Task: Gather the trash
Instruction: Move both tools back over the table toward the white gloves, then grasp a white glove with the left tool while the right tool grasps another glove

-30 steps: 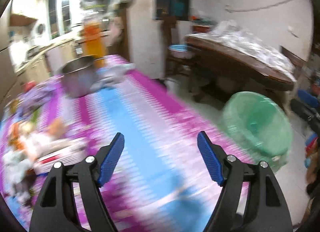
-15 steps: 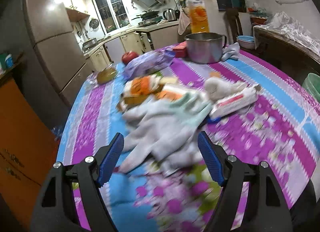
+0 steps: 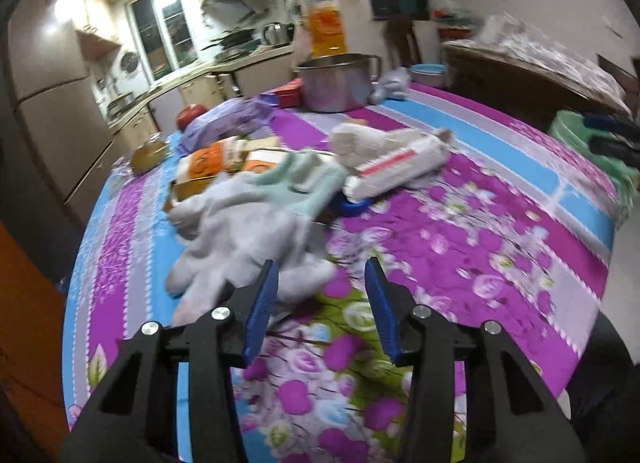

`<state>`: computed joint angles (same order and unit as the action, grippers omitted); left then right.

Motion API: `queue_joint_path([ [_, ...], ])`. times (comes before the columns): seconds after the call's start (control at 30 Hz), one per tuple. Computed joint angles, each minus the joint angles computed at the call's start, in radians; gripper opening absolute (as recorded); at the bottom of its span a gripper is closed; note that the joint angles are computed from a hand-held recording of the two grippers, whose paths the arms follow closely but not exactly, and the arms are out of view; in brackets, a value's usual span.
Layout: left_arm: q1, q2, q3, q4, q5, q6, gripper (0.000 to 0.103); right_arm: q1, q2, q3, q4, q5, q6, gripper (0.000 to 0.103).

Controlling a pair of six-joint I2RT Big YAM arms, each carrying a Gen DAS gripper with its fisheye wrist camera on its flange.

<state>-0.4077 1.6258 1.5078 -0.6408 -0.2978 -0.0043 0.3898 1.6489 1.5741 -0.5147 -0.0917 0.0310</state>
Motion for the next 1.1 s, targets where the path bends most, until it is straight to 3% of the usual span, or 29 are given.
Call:
queue_joint_path([
  [0.13, 0.007, 0.030, 0.018, -0.009, -0.050, -0.027, 0.043, 0.003, 0.020, 0.017, -0.009, -0.005, 0.005, 0.098],
  [0.3, 0.008, 0.045, 0.030, -0.005, -0.052, -0.027, 0.022, 0.016, 0.036, 0.038, -0.018, -0.028, -0.013, 0.092],
  [0.37, 0.004, 0.032, 0.017, 0.023, -0.059, -0.026, 0.018, 0.017, 0.047, 0.054, -0.035, -0.043, -0.022, 0.080],
  [0.47, 0.000, -0.001, -0.007, 0.061, -0.063, -0.035, 0.017, 0.024, 0.068, 0.078, -0.065, -0.058, -0.046, 0.053],
  [0.53, 0.001, -0.026, -0.019, 0.084, -0.074, -0.042, 0.017, 0.029, 0.088, 0.102, -0.087, -0.075, -0.062, 0.049],
  [0.67, 0.009, -0.095, -0.044, 0.134, -0.096, -0.063, 0.016, 0.044, 0.117, 0.151, -0.104, -0.104, -0.081, 0.049],
  [0.97, 0.018, -0.252, -0.107, 0.229, -0.221, -0.106, 0.016, 0.092, 0.200, 0.304, -0.171, -0.175, -0.148, 0.049],
  [1.1, 0.053, -0.288, -0.133, 0.209, -0.229, -0.171, 0.016, 0.106, 0.257, 0.391, -0.214, -0.176, -0.181, 0.055],
])
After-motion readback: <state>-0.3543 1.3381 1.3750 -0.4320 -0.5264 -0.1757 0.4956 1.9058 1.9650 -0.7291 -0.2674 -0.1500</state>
